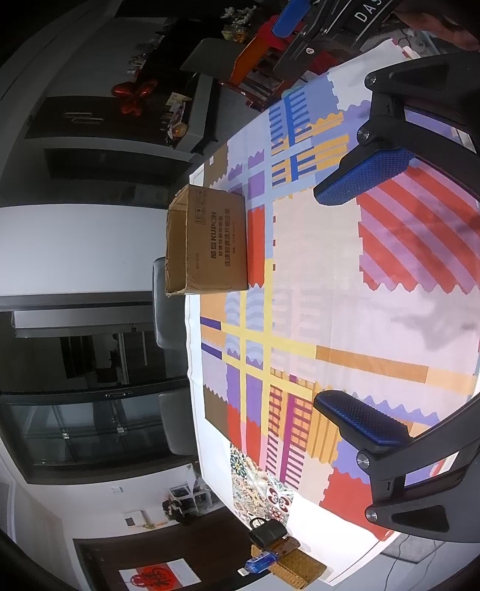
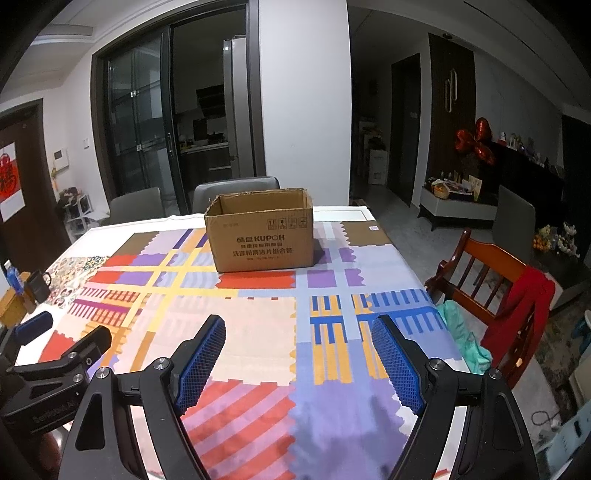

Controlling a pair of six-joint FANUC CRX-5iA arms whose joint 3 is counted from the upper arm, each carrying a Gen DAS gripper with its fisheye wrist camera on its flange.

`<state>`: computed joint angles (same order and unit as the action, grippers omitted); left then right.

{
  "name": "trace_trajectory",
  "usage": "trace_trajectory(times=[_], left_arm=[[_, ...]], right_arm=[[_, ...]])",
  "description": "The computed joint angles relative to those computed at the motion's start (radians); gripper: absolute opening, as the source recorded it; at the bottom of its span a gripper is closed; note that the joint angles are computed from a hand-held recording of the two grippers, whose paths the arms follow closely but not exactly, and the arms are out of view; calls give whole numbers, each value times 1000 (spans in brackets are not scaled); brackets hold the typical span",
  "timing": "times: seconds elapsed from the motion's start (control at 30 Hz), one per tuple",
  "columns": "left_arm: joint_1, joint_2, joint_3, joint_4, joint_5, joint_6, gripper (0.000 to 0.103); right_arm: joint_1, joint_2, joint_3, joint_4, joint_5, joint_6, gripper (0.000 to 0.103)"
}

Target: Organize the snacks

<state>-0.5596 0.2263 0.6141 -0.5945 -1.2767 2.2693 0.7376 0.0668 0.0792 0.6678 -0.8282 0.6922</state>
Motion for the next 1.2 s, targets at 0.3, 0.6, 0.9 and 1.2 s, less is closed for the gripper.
trace_trajectory(times=[0.3, 0.6, 0.9, 1.2], left_arm=[[-2, 3, 4, 0, -1, 1, 102], [-3, 4, 6, 0, -5, 0, 102], [-1, 5, 9, 6, -8, -7, 102], [1, -6, -9, 11, 2, -6, 102]], right_arm=[[0, -3, -5, 1, 4, 0, 82], [4, -1, -5, 11, 5, -10, 82], [6, 0, -6, 16, 5, -15, 82], [7, 0, -6, 16, 5, -16, 82]])
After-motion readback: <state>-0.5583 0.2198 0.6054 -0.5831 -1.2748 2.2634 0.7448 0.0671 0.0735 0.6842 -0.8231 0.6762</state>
